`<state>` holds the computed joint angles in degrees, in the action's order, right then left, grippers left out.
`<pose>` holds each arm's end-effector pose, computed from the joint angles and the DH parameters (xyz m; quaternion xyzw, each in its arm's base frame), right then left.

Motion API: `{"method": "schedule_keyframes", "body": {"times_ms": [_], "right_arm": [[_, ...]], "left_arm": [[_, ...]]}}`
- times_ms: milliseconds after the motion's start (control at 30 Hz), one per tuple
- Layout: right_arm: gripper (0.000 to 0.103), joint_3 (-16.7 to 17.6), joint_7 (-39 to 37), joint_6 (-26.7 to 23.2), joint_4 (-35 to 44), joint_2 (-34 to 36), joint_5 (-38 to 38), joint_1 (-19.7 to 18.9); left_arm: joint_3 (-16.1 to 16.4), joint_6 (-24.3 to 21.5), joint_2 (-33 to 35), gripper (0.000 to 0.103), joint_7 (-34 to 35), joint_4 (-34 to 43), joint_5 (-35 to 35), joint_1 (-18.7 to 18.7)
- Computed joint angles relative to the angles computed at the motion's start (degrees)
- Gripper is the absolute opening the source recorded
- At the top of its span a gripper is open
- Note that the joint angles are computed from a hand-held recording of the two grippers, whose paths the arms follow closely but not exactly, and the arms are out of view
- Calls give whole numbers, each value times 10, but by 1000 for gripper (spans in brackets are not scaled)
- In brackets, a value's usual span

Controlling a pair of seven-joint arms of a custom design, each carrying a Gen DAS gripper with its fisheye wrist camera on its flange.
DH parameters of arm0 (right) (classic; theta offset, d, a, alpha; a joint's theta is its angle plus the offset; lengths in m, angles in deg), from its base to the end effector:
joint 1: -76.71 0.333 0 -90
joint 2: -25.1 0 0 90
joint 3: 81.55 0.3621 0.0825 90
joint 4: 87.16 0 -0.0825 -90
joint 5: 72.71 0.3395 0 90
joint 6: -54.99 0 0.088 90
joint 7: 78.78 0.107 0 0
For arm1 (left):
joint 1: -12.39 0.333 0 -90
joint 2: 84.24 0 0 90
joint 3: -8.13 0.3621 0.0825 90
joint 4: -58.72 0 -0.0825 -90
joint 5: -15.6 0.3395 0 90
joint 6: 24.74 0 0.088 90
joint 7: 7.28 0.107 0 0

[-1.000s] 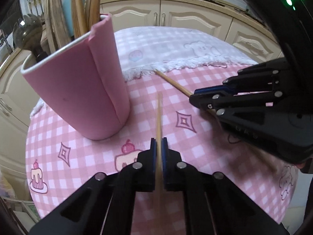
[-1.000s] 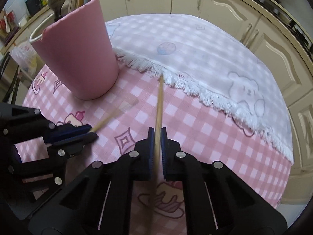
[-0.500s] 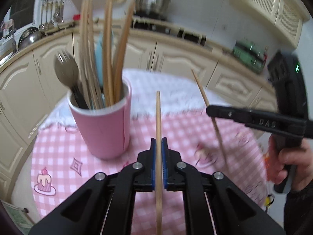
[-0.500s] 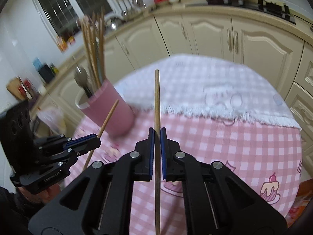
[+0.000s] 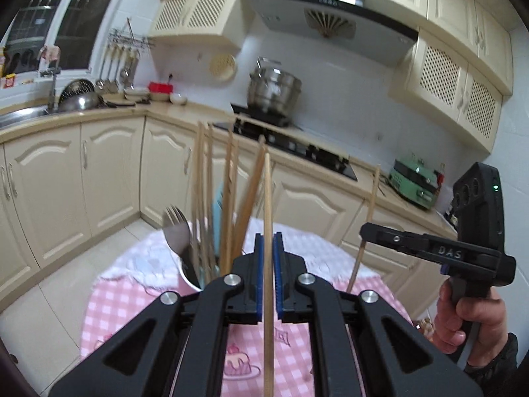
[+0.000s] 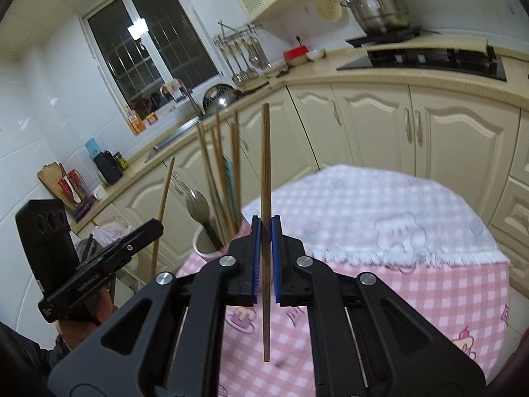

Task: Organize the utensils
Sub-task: 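Lift both chopsticks and lower them into the pink cup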

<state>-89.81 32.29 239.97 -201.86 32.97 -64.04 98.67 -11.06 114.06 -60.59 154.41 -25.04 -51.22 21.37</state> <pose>0.5815 0.1329 0.5957 -0.5164 0.6816 -0.2175 0.4706 0.6925 -0.0770 0.5784 -0.3741 0.7401 -0.5520 0.0875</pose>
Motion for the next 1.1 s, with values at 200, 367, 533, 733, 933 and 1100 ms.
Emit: {"method": "schedule_keyframes", "body": {"times_ms": [200,367,533,733,933,1100], "right_arm": [[6,-41,7,3,61,14,-31,39],[6,-72,10,-13,139,44,-52,62],[6,-65,11,-40,213,77,-60,48],[6,-64,21,-68,280,112,-79,38],[6,-53,25,-89,315,138,-86,24],[6,-38,22,-107,336,156,-83,10]], "left_arm": [[-15,37,23,5,20,69,-36,-4],[-39,69,62,5,15,151,-47,-10],[-68,107,105,5,15,226,-36,-24],[-97,136,152,5,-5,291,10,-37],[-103,142,214,5,-71,370,94,-62],[-111,139,260,5,-118,422,161,-77]]}}
